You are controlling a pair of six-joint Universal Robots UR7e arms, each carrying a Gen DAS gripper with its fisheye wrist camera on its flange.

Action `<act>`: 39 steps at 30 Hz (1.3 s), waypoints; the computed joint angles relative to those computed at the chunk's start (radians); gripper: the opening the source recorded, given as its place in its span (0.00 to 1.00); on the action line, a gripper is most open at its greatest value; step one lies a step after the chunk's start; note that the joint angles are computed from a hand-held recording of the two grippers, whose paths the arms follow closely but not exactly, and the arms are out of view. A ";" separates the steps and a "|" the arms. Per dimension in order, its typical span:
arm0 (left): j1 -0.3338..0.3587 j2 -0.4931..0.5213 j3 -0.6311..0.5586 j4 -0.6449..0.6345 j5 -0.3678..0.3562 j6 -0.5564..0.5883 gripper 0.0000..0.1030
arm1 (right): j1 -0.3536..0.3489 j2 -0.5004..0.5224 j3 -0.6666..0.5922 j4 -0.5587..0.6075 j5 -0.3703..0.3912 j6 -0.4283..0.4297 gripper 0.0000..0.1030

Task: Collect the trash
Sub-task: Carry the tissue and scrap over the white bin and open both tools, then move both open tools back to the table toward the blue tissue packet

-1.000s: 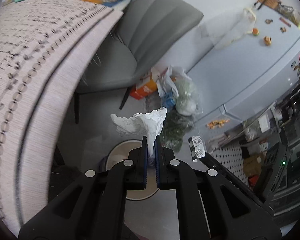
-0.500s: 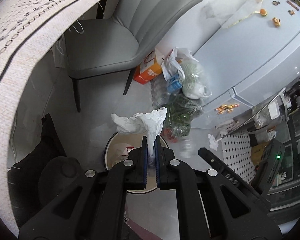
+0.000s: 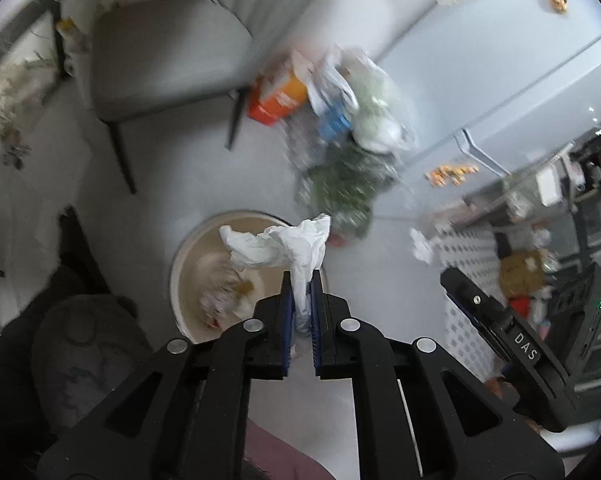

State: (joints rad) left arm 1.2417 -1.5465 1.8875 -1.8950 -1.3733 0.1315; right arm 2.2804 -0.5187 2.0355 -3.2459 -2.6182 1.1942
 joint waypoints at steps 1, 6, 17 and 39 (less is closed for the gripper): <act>0.003 0.005 -0.005 0.009 -0.012 -0.004 0.25 | 0.002 -0.006 0.001 0.012 -0.004 0.005 0.50; 0.025 -0.005 -0.024 -0.030 -0.102 -0.001 0.75 | 0.022 -0.015 -0.020 0.069 -0.020 0.013 0.50; 0.043 -0.052 -0.163 -0.052 -0.159 0.031 0.94 | 0.084 0.020 -0.184 0.238 -0.061 -0.023 0.69; 0.241 -0.077 -0.474 -0.194 -0.132 0.050 0.94 | 0.162 0.342 -0.844 0.365 0.051 -0.447 0.92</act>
